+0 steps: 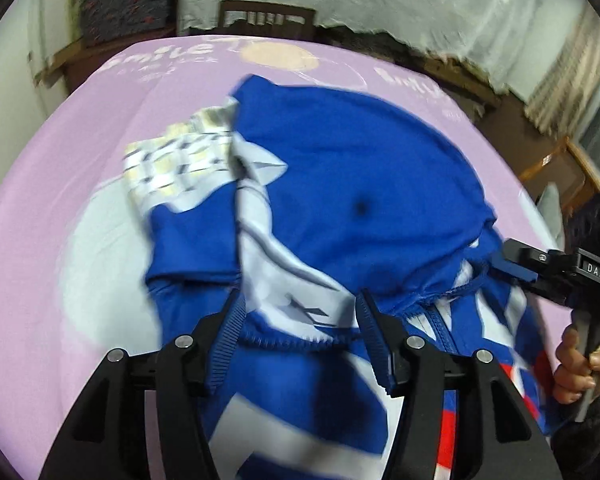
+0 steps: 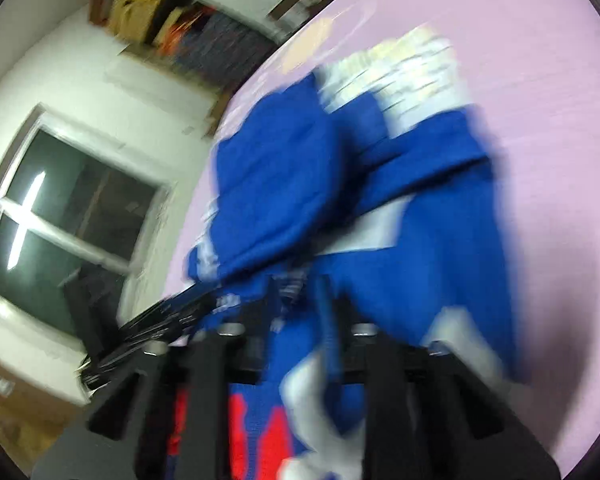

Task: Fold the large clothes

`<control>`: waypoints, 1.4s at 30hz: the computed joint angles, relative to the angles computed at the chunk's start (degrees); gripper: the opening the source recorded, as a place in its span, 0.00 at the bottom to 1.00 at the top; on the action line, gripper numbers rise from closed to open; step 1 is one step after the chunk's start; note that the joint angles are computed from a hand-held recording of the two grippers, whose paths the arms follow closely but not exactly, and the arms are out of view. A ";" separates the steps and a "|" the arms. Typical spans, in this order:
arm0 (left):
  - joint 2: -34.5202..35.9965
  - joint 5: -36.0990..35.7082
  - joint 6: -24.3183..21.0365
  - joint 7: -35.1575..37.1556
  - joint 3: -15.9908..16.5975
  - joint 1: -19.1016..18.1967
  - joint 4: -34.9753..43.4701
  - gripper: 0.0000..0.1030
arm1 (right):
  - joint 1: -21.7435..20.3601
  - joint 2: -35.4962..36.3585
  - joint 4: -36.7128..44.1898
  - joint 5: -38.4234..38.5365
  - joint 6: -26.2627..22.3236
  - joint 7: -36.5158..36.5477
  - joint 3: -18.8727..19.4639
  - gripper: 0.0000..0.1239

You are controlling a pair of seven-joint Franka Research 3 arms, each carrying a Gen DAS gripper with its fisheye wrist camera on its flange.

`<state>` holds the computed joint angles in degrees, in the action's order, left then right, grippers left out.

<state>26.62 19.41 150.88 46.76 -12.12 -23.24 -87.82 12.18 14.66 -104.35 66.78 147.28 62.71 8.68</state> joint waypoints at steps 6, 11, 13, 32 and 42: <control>-12.59 7.68 6.52 -13.13 3.49 -0.19 -15.41 0.68 | -1.16 -10.35 -10.73 11.98 2.22 -9.91 -1.76 0.37; -24.07 16.45 11.89 -25.54 3.48 2.11 -27.70 0.68 | 0.95 -23.34 -22.33 19.88 0.16 -21.21 -5.61 0.41; -26.94 14.34 13.46 -24.30 1.90 3.52 -30.97 0.68 | 2.23 -28.96 -26.50 19.11 1.08 -23.40 -6.34 0.55; -19.99 -2.91 -0.77 -4.22 -5.79 -1.88 -25.86 0.82 | 11.48 -40.73 -41.39 0.60 12.96 -9.44 -6.68 0.61; -28.29 -11.47 11.90 -1.68 -5.10 -0.51 -38.09 0.78 | 12.00 -48.60 -49.14 -10.87 14.07 1.76 -11.05 0.61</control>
<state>-1.67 7.93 162.78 45.08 -17.23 -23.75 -125.91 24.18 -33.94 -153.48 55.90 161.35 64.47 -2.38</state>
